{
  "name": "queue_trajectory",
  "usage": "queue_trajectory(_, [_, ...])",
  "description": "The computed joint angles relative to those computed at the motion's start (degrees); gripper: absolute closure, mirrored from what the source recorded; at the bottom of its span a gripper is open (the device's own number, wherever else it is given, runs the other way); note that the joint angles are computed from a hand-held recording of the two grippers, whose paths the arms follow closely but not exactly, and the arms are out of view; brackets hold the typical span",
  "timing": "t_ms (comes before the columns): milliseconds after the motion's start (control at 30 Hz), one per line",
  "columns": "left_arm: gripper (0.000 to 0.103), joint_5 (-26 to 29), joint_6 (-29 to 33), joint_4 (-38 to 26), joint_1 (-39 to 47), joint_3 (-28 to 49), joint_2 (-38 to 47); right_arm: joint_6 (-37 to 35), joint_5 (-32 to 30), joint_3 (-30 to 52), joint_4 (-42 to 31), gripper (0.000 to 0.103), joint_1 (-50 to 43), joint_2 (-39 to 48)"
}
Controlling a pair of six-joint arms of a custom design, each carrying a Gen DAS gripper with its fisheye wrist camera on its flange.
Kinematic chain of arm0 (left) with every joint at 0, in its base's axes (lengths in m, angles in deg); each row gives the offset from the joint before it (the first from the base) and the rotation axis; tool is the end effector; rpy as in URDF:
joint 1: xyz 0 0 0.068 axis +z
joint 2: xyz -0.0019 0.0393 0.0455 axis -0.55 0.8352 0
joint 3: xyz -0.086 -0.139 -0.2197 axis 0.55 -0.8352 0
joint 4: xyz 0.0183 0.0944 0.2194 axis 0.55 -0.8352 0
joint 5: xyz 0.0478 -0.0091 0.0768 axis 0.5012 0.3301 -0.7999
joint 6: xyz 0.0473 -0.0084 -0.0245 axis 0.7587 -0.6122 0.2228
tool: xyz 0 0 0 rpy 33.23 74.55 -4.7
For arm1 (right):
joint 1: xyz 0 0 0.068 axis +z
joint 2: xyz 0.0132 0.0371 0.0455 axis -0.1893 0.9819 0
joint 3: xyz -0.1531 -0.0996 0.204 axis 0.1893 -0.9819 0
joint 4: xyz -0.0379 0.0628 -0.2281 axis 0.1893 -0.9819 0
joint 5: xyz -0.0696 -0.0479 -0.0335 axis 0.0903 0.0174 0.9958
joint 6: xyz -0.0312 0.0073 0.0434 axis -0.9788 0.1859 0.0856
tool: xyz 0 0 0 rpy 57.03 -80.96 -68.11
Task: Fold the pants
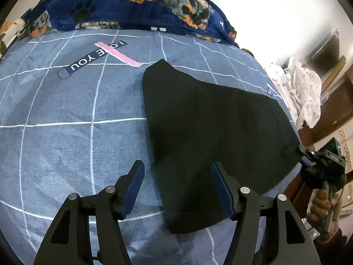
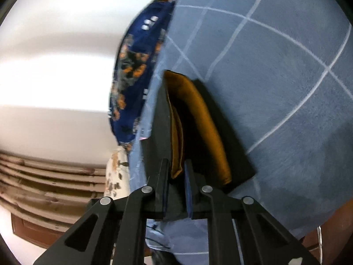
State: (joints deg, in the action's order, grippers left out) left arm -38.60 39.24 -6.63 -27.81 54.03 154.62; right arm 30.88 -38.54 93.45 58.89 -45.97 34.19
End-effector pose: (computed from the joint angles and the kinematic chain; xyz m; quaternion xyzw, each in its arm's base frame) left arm 0.2987 0.0114 0.1703 0.1053 0.9478 -0.2219 0.2035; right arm 0.1925 -0.0972 0.1544 0.3133 0.7946 0.4669 0.2291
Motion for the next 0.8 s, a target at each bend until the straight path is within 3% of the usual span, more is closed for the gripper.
queue_trajectory(167, [0.040, -0.8, 0.4, 0.3, -1.2, -0.6, 0.0, -5.4, 0.3, -2.8, -6.2, 0.091, -3.2, -1.1])
queue_trajectory(367, [0.040, -2.1, 1.1, 0.5, -2.4, -1.3, 0.1, -3.0, -0.2, -7.3, 3.5, 0.093, -4.9, 7.9])
queue_trajectory(567, [0.040, -1.8, 0.3, 0.4, -2.5, -1.0, 0.7, -5.1, 1.8, -5.9, 1.3, 0.090, -4.1, 6.2])
queue_trajectory(800, [0.040, -2.0, 0.7, -0.2, -2.5, -0.8, 1.9, -5.5, 9.8, -5.2, -0.3, 0.088, 0.1, -0.4])
